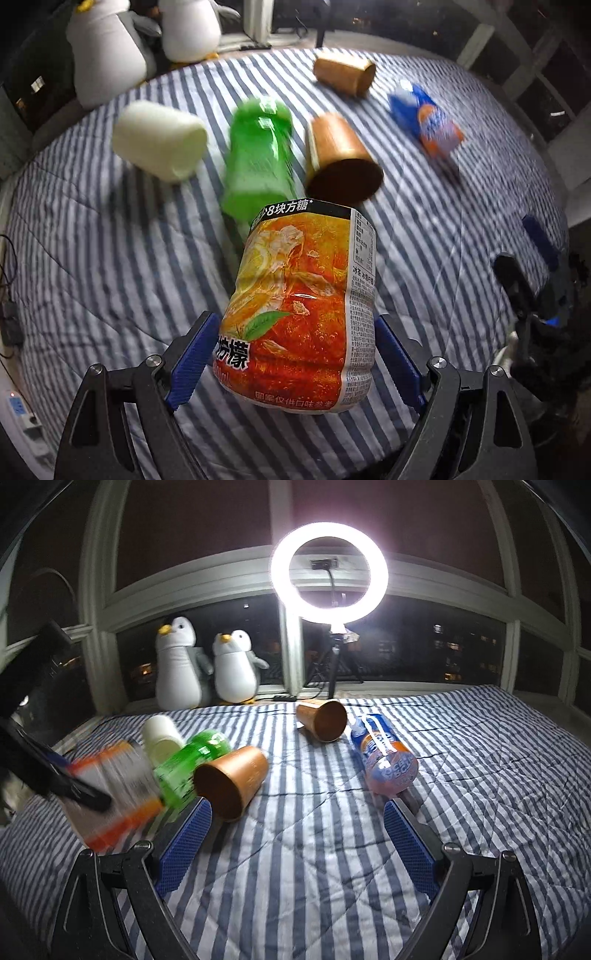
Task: Flip cup upside down
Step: 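Close the right gripper on the jar while the left gripper opens and releases it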
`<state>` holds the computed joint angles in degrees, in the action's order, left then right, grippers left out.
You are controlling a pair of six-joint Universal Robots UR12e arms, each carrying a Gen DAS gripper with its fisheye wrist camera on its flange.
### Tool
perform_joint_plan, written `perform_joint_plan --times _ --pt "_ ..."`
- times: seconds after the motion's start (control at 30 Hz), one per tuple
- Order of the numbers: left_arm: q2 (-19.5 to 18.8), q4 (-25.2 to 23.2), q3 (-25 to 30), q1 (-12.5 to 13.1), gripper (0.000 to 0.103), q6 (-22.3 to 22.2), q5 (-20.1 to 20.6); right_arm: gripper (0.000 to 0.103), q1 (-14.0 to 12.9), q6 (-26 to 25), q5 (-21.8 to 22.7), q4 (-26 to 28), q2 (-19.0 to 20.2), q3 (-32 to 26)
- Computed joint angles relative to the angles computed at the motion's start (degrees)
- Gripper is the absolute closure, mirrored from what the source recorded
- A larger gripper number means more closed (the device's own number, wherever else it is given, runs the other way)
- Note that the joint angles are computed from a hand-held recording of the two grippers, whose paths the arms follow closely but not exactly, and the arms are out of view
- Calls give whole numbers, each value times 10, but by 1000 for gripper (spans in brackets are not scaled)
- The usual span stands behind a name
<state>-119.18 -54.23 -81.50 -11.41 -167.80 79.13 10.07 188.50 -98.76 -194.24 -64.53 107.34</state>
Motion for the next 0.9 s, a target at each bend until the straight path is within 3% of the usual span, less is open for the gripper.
perform_joint_plan --times 0.3,0.4,0.5,0.7,0.9 --pt "-9 14 -12 -13 14 8 14 11 4 -69 46 25 -28 22" --pt "-7 8 -13 -11 14 10 3 11 2 -105 74 45 -36 21" --pt "5 14 -23 -3 11 14 -6 11 -4 -189 123 85 -43 13" --pt "49 58 -76 24 10 -13 -20 11 2 -453 171 107 -42 -8" --pt "93 106 -144 44 10 -39 3 11 12 -614 205 203 -34 -41"
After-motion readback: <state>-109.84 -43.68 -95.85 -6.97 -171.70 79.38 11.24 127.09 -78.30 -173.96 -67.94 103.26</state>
